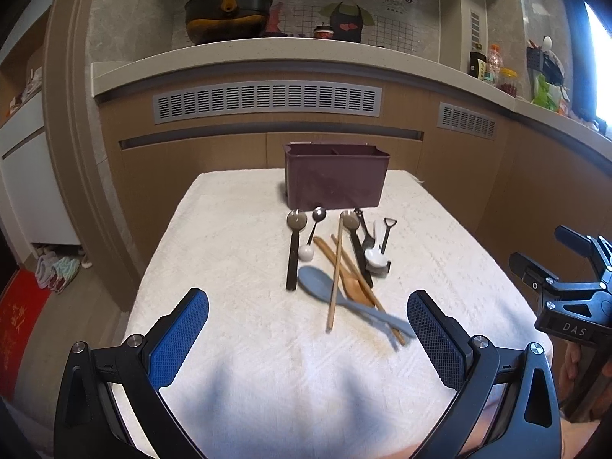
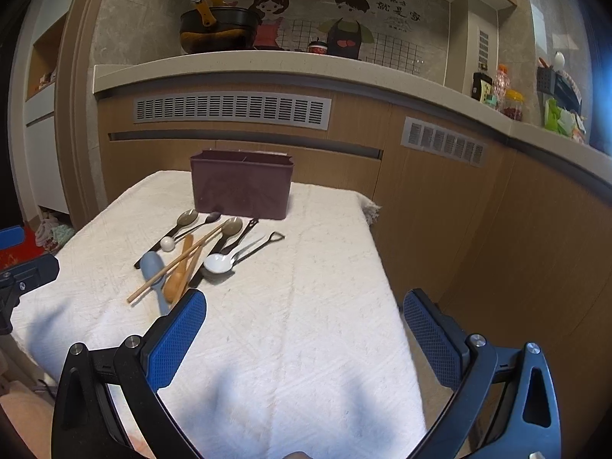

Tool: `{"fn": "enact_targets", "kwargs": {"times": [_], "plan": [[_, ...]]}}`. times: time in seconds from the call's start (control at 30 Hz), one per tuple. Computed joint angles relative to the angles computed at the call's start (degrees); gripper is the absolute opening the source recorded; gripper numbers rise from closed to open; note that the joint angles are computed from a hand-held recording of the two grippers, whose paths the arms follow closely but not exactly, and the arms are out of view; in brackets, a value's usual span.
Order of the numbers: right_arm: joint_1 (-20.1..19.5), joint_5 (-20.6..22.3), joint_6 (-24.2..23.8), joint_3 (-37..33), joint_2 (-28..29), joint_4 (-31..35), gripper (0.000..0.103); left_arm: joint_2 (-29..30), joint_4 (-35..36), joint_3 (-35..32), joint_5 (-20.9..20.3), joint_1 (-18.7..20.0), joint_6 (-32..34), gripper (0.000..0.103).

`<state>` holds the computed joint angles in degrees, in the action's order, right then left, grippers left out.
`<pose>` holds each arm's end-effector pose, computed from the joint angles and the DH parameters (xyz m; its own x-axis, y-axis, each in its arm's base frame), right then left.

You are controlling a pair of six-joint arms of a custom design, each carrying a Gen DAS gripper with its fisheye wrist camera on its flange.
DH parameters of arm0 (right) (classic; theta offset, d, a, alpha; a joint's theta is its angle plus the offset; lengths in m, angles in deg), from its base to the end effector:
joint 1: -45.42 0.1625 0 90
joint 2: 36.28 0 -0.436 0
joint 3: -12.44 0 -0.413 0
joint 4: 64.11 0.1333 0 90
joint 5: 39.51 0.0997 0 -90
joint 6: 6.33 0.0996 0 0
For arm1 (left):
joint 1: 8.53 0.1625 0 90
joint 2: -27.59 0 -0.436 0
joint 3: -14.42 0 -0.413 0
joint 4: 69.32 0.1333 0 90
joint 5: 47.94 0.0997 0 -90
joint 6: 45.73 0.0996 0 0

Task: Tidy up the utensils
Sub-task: 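Grasp the white-ball-handled spoon with the left tool while the right tool grasps a metal spoon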

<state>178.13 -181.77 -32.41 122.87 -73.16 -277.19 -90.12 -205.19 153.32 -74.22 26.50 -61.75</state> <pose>0.4313 -0.3868 0.0643 -0.5769 -0.1855 0.7954 -0.7725 0.4402 -0.4576 -0.1108 -0.3495 0.4008 -0.7443 -0.0020 -0.6679 0.5604 0.5421 -0.6262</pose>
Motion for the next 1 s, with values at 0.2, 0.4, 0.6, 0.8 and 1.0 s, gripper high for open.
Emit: {"fn": "enact_targets", "kwargs": {"times": [0.2, 0.4, 0.6, 0.8, 1.0], "plan": [[-1.47, -0.68, -8.80, -7.13, 3.79, 2.99, 0.103, 10.39, -14.50, -5.23, -7.10, 8.70, 15.95, 0.102], [-5.35, 6.70, -3.87, -10.50, 3.11, 15.87, 0.103, 18.55, -23.96, -9.82, -11.74, 16.15, 24.60, 0.092], [-7.82, 5.18, -5.04, -17.38, 7.37, 20.13, 0.103, 23.65, -20.93, -15.70, -24.55, 24.29, 26.89, 0.043], [-9.91, 7.14, -2.04, -20.36, 8.27, 26.37, 0.103, 28.46, -19.56, -18.42, -24.43, 26.91, 29.45, 0.032], [-10.94, 8.87, 1.23, -23.62, 9.22, 31.52, 0.103, 31.45, -17.88, -19.86, -21.45, 28.07, 27.52, 0.022]]}}
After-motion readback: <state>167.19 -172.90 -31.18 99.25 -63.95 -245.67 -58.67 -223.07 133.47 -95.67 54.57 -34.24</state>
